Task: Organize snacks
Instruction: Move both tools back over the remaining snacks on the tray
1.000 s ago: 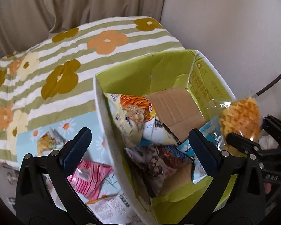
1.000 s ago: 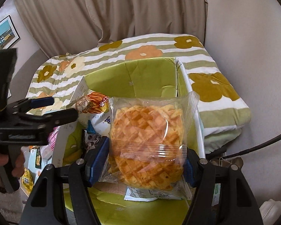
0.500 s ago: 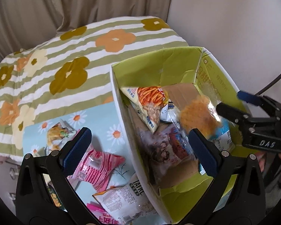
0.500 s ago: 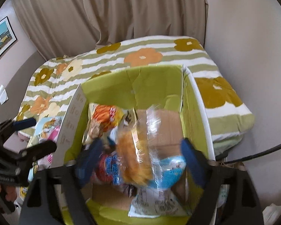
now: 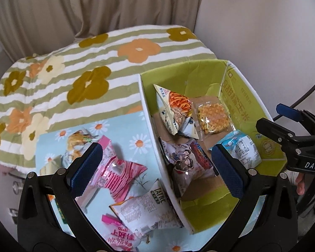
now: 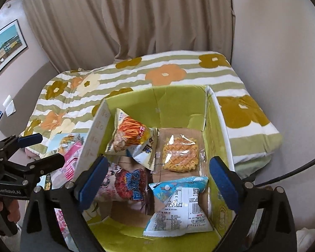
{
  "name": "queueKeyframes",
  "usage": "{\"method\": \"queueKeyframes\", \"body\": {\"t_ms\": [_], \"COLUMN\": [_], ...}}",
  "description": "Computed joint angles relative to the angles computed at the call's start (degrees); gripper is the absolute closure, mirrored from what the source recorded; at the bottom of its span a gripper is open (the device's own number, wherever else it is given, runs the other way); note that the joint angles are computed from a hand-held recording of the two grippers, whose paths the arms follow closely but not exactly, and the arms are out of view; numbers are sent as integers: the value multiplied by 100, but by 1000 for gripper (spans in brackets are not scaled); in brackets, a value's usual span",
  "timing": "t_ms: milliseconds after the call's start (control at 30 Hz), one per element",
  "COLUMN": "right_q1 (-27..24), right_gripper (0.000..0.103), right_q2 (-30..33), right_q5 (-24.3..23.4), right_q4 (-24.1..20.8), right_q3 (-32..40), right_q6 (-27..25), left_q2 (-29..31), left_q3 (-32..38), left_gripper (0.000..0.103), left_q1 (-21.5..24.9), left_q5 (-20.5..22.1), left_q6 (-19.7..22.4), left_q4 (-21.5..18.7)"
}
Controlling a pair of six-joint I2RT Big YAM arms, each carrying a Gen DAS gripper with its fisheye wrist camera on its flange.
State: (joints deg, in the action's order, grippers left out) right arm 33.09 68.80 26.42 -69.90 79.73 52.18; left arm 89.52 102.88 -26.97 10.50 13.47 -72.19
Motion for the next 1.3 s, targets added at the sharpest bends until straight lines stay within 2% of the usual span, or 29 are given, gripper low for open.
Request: {"method": "queueKeyframes", "body": {"t_ms": [133, 300, 467, 600, 767, 967, 1167, 1300], "right_q1": [245, 550, 926, 1218, 1682, 2126, 2456, 2595], "right_gripper": [7, 7, 7, 7, 7, 7, 7, 7], "right_q2": [80, 194, 481, 811, 1445, 2180, 2952, 3393], "right_q5": [88, 15, 45, 208, 500, 577, 504, 336], "right_q4": [-95, 59, 229, 157, -50, -117, -371, -660], "right_q3": [188, 311, 581, 921, 1525, 2064, 2638, 2967], "right_q6": [-115, -378, -416, -258, 266, 1597, 2600, 2925], "left_q2": [-309, -768, -1135, -1304, -1330, -1112, -869, -699], "left_q3": [-249, -682, -925, -1005, -1033, -1005, -1103, -1300], "left_gripper": [0, 0, 0, 0, 0, 0, 0, 0], "left_q1": [110, 398, 1004, 1665, 2611, 3648, 4270, 4433], "left_q5": [-82, -399, -370, -177, 258, 735, 1032, 1050], "left_q6": [-126, -196, -123, 102, 682, 1732, 2603, 2981], "left_q4": [59, 54, -93, -115, -217, -591, -852, -961]}}
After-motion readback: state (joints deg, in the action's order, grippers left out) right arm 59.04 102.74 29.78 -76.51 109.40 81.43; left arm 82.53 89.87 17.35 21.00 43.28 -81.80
